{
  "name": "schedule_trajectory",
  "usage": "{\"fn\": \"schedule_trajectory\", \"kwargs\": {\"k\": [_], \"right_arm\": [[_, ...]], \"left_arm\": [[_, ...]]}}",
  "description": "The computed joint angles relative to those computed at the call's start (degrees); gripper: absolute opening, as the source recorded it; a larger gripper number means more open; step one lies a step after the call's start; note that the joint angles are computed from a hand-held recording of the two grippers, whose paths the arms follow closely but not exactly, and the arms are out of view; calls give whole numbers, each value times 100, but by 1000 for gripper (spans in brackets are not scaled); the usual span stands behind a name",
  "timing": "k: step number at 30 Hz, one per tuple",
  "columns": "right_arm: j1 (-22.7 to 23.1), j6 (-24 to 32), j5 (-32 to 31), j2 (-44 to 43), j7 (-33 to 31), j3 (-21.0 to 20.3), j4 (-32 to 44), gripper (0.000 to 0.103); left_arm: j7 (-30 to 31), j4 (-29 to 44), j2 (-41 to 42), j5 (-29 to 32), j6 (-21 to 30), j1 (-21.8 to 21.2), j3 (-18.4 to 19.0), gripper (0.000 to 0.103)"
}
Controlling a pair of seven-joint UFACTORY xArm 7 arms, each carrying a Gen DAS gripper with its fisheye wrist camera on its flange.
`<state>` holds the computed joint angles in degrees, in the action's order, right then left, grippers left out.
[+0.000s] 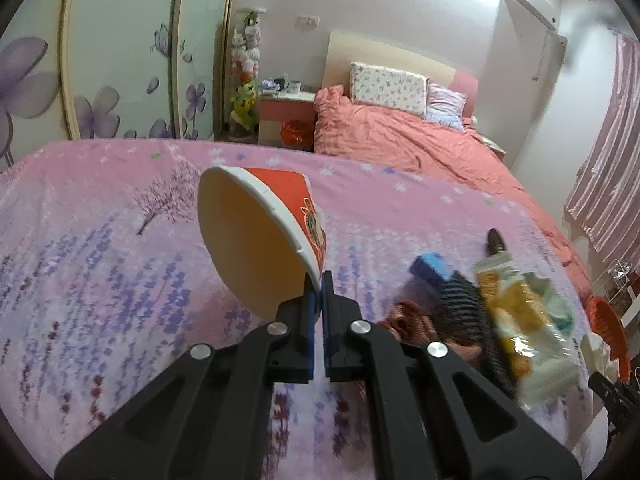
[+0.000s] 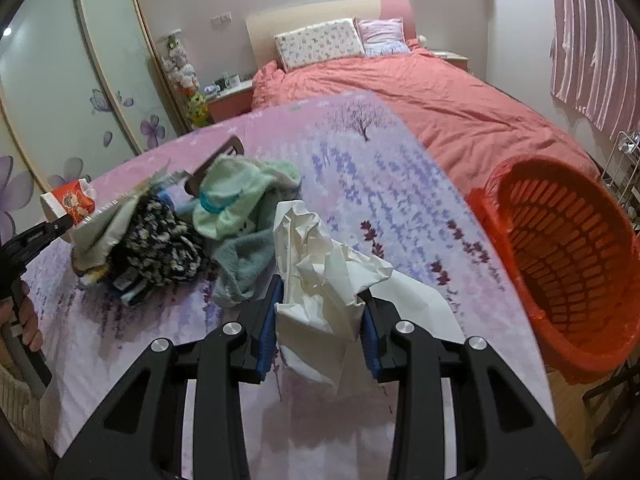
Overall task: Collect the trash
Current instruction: 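Carry the cup and tissue to the orange basket and release both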
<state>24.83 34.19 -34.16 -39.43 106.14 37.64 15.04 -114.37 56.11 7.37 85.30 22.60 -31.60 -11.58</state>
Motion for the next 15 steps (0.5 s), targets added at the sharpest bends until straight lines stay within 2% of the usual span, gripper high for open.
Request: {"fn": "schedule_trajectory", "kwargs": {"k": [8, 15], "right_arm": [[747, 1036, 446, -1020, -259, -18, -28, 36], [1415, 2221, 883, -2104, -534, 88, -110, 36]], "left_arm": [[329, -226, -806, -356, 323, -238, -479, 4], [551, 236, -756, -507, 490, -658, -926, 4]]}}
